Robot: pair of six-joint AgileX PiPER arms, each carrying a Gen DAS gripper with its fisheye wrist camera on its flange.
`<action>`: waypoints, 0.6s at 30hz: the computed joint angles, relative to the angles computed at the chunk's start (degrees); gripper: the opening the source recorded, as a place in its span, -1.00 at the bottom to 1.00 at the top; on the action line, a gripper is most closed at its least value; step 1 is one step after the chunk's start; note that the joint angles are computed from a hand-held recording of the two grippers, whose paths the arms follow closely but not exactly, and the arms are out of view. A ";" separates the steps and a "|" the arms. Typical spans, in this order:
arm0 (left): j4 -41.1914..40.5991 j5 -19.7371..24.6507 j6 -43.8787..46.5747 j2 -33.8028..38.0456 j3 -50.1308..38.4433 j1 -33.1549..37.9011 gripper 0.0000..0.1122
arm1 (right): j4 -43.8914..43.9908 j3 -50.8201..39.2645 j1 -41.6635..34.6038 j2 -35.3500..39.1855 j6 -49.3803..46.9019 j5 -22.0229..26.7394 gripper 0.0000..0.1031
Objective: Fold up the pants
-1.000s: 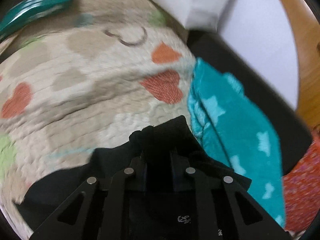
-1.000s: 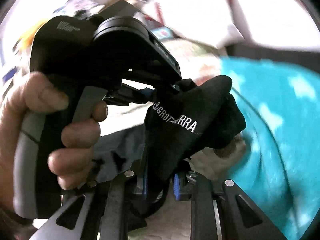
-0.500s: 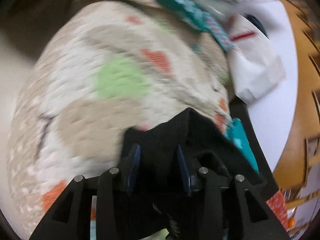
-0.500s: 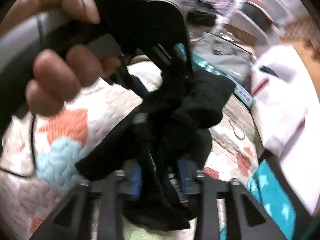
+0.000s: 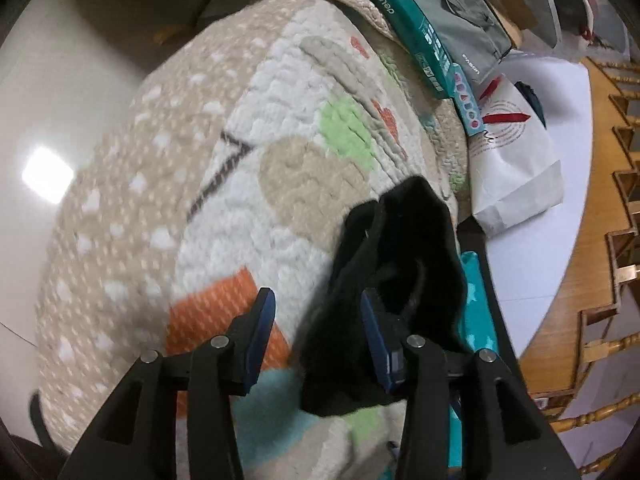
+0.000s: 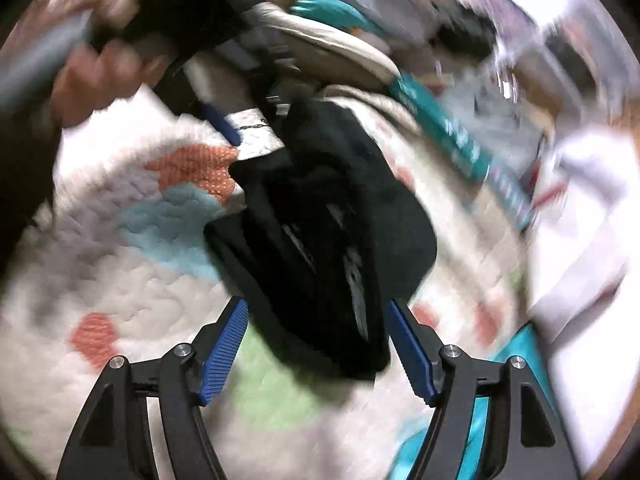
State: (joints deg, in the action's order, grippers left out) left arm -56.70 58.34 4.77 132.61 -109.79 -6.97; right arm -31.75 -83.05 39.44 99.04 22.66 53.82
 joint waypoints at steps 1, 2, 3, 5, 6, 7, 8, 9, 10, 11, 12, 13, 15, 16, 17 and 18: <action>-1.81 -0.50 1.74 -0.82 2.01 -0.01 -0.24 | 3.16 0.54 -2.01 -1.49 0.74 -0.27 0.45; -3.96 -1.08 4.24 -1.95 4.72 0.05 -0.24 | 7.25 1.14 -5.48 -3.30 2.06 -0.66 0.45; -5.48 -1.34 6.07 -2.78 6.67 0.07 -0.23 | 10.40 1.22 -8.81 -4.41 3.40 -0.93 0.45; -7.17 -1.66 8.25 -3.73 9.50 -0.16 -0.21 | 16.69 0.45 -15.26 -5.35 4.99 -1.24 0.42; -7.20 -1.69 8.47 -3.93 10.16 -0.28 -0.21 | 20.15 -0.95 -17.88 -4.79 3.48 -1.37 0.42; -7.33 -1.83 8.92 -4.32 11.22 -0.40 -0.21 | 24.06 -2.25 -20.07 -3.85 1.38 -1.64 0.42; -7.55 -1.91 9.42 -4.72 12.16 -0.37 -0.21 | 26.68 -2.46 -21.08 -3.19 0.51 -2.00 0.42; -8.00 -2.09 10.36 -5.38 13.58 -0.32 -0.21 | 28.63 -3.66 -21.99 -1.65 0.33 -2.03 0.42; -8.42 -2.24 11.20 -5.90 14.59 -0.27 -0.21 | 29.34 -4.35 -22.45 -0.62 0.35 -2.38 0.42; -9.10 -2.59 12.59 -6.79 16.22 -0.17 -0.21 | 29.65 -4.67 -22.43 0.58 1.14 -3.20 0.42; -9.68 -2.96 13.92 -7.61 17.71 -0.08 -0.21 | 29.82 -5.34 -22.43 1.66 1.56 -3.34 0.42; -10.19 -3.39 15.26 -8.45 19.23 -0.01 -0.20 | 30.93 -6.62 -22.69 3.27 1.43 -3.15 0.42; -11.03 -4.02 17.71 -9.91 22.27 0.17 -0.19 | 35.30 -10.12 -23.58 7.42 -0.46 -1.26 0.42; -10.85 -4.18 18.05 -10.22 23.12 0.15 -0.18 | 36.79 -10.72 -23.50 8.65 -0.82 -0.48 0.42; -10.52 -4.28 18.02 -10.29 23.76 0.17 -0.18 | 37.92 -11.10 -23.63 9.40 -1.37 -0.26 0.22; -10.22 -4.36 17.75 -10.25 24.09 0.17 -0.18 | 41.30 -11.23 -24.13 9.88 -4.21 0.05 -0.11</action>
